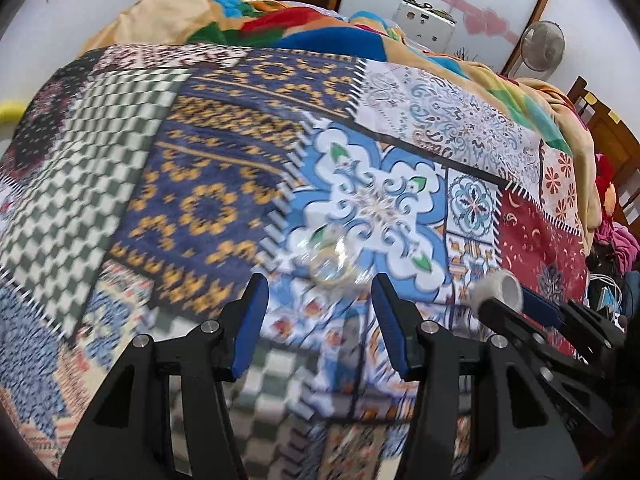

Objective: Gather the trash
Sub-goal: 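Grasp the clear plastic bag with the left tool while the right tool grasps the silver tape roll, then carry the plastic bag and tape roll with both tools over the white bin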

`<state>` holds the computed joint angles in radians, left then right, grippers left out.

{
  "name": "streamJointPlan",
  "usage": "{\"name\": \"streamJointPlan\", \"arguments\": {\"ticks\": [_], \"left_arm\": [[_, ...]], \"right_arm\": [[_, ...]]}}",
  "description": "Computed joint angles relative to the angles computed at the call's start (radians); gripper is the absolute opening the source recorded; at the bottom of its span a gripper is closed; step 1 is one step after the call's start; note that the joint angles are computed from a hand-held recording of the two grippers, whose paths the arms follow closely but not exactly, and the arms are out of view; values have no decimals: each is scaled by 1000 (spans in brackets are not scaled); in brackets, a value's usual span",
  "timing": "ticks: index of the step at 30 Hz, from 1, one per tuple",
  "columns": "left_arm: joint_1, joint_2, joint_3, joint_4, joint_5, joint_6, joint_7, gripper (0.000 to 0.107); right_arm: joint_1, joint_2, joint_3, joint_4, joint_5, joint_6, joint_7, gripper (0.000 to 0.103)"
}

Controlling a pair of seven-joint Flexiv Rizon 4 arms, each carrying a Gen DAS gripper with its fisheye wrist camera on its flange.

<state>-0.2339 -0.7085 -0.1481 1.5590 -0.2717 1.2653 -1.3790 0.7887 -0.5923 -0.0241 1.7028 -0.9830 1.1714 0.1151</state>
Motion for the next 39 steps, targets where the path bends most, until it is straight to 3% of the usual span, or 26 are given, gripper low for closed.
{"name": "streamJointPlan", "arguments": {"ticks": [4, 6, 7, 8, 11, 13, 20, 30, 39], "left_arm": [[-82, -60, 98, -104, 71, -29, -66, 53], [-96, -71, 119, -126, 101, -52, -89, 38], [-109, -71, 138, -126, 125, -41, -106, 35], [-111, -67, 141, -118, 138, -35, -114, 33], [-49, -30, 52, -40, 110, -1, -66, 32], [-41, -1, 43, 2, 99, 11, -62, 29], [-34, 153, 36, 161, 86, 42, -53, 29], [-15, 463, 18, 411, 37, 107, -22, 29], [-34, 721, 78, 585, 61, 114, -70, 29]], "right_arm": [[-1, 17, -2, 19, -13, -21, 31, 35], [-10, 14, 11, 18, 0, -24, 25, 35], [-11, 11, 13, 16, 3, -24, 24, 35], [-10, 11, 14, 15, 5, -27, 20, 35], [-7, 17, 24, 13, 17, -49, 3, 35], [-4, 25, 27, 14, 16, -50, 6, 35], [15, 84, 54, 20, 5, -103, 9, 35], [56, 200, 139, 11, -36, -256, 21, 35], [120, 256, 209, -26, -96, -388, 31, 35]]}}
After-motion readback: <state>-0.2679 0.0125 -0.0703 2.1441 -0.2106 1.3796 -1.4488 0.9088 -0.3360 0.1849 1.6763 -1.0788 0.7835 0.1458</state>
